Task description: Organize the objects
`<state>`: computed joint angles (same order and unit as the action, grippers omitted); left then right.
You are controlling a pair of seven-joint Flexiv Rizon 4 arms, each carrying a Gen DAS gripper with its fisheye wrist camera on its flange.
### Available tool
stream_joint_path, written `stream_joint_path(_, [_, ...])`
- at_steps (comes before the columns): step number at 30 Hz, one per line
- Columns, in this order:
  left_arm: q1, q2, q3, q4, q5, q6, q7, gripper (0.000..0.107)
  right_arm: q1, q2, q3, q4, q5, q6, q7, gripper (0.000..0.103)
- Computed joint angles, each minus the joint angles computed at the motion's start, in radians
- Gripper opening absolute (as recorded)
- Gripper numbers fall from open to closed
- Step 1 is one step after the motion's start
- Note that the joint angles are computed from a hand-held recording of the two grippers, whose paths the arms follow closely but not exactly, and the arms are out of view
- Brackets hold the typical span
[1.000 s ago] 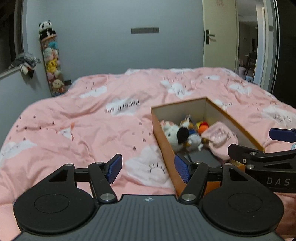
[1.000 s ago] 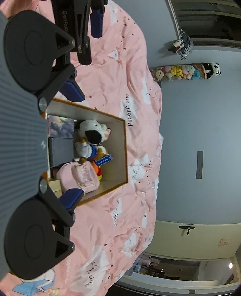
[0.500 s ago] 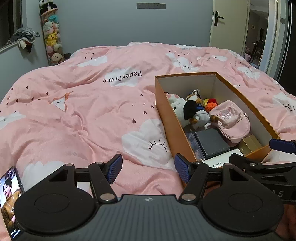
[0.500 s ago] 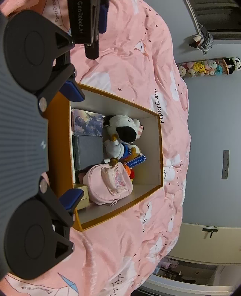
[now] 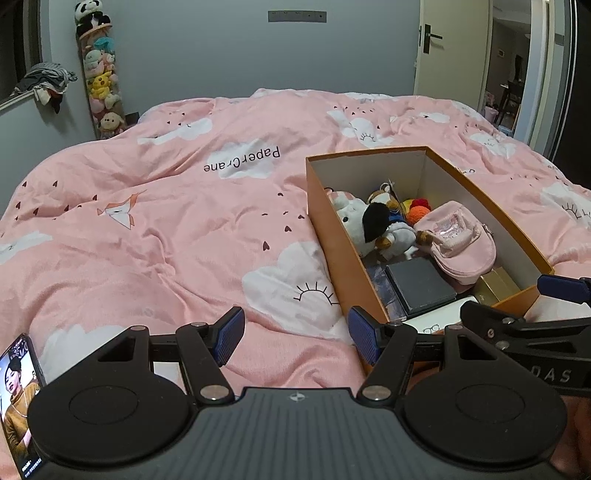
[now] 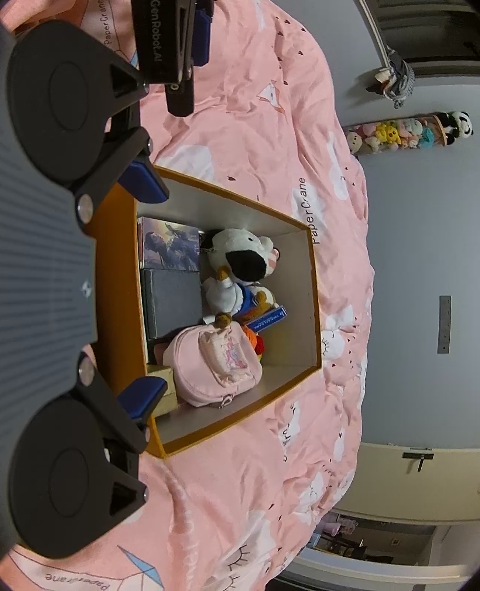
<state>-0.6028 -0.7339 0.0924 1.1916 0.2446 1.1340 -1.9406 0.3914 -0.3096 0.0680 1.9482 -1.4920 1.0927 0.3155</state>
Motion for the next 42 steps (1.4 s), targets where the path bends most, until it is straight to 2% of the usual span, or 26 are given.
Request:
stream_joint_path(4, [0.0,0.002,-0.003,0.002,-0.001,-0.003,0.004,0.075,-0.005,0.007,0.001,0.01,-0.005,0.004,0.022,0.1])
stream_joint_path(10, [0.003,-0.003,-0.013,-0.009,-0.009,-0.035,0.018,0.075,-0.001,-0.003,0.004,0.004,0.016,0.004,-0.029,0.1])
stream_joint_path(21, [0.007,-0.006,-0.023,-0.017,-0.015,-0.064,0.03,0.075,-0.002,-0.014,-0.005,0.007,0.064,0.043,-0.046,0.1])
stream_joint_path(42, [0.008,-0.008,-0.025,-0.018,-0.016,-0.064,0.033,0.075,0.012,-0.015,-0.013,0.01,0.11,0.046,-0.084,0.1])
